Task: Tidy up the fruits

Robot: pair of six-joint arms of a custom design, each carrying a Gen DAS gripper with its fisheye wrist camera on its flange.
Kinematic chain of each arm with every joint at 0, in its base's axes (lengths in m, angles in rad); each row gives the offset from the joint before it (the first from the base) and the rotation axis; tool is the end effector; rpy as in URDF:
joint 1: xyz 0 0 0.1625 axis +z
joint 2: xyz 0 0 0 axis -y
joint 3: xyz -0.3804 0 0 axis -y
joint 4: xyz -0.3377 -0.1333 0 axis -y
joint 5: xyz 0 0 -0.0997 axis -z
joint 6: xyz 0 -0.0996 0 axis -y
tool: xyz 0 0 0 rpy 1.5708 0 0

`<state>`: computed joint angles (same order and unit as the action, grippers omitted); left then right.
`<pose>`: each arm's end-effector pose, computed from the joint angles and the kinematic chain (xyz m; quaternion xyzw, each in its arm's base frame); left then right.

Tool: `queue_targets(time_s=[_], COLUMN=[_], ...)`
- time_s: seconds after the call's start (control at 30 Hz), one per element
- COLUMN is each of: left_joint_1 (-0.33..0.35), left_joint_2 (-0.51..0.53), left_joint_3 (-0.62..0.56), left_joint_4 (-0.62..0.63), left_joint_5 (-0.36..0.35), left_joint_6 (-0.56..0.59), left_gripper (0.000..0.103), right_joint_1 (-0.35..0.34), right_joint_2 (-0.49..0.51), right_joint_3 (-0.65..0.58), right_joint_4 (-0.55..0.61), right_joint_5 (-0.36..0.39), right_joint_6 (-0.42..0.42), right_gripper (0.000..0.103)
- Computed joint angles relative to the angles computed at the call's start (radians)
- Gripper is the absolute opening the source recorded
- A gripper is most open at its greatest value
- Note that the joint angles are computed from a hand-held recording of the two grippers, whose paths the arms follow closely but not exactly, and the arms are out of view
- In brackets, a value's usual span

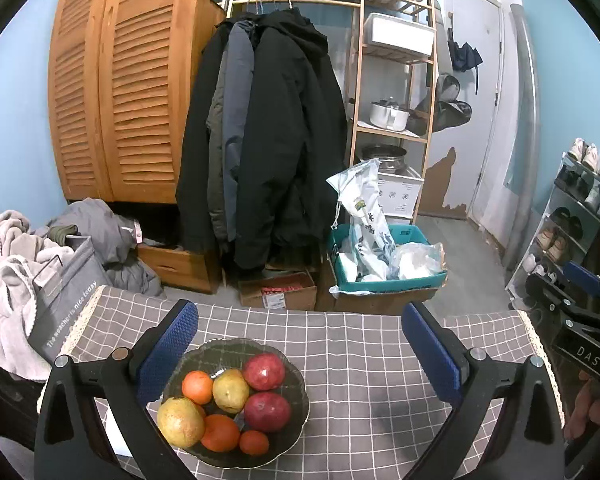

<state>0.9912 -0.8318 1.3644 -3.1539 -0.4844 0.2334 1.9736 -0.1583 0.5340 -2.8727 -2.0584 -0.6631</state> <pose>-0.1636 -0.6542 0.3356 0.0548 0.7828 -0.4999 0.3666 0.4012 -0.7204 0.1254 0.3482 -0.8026 0.4018 0.2704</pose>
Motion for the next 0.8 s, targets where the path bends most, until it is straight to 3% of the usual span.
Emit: queue_targets(time_s=[0.8], left_joint_1=[-0.008], left_joint_2=[0.006], left_joint_3=[0.002], left_joint_4=[-0.064], left_joint_5=[0.002], left_joint_6=[0.05], left_gripper=[0.103], right_joint_1=[-0.006], right_joint_2=[0.003], right_joint_3=[-0.029], right_joint_4=[0.002], right_joint_5=[0.015], right_joint_6=[-0.006], right_gripper=[0.083])
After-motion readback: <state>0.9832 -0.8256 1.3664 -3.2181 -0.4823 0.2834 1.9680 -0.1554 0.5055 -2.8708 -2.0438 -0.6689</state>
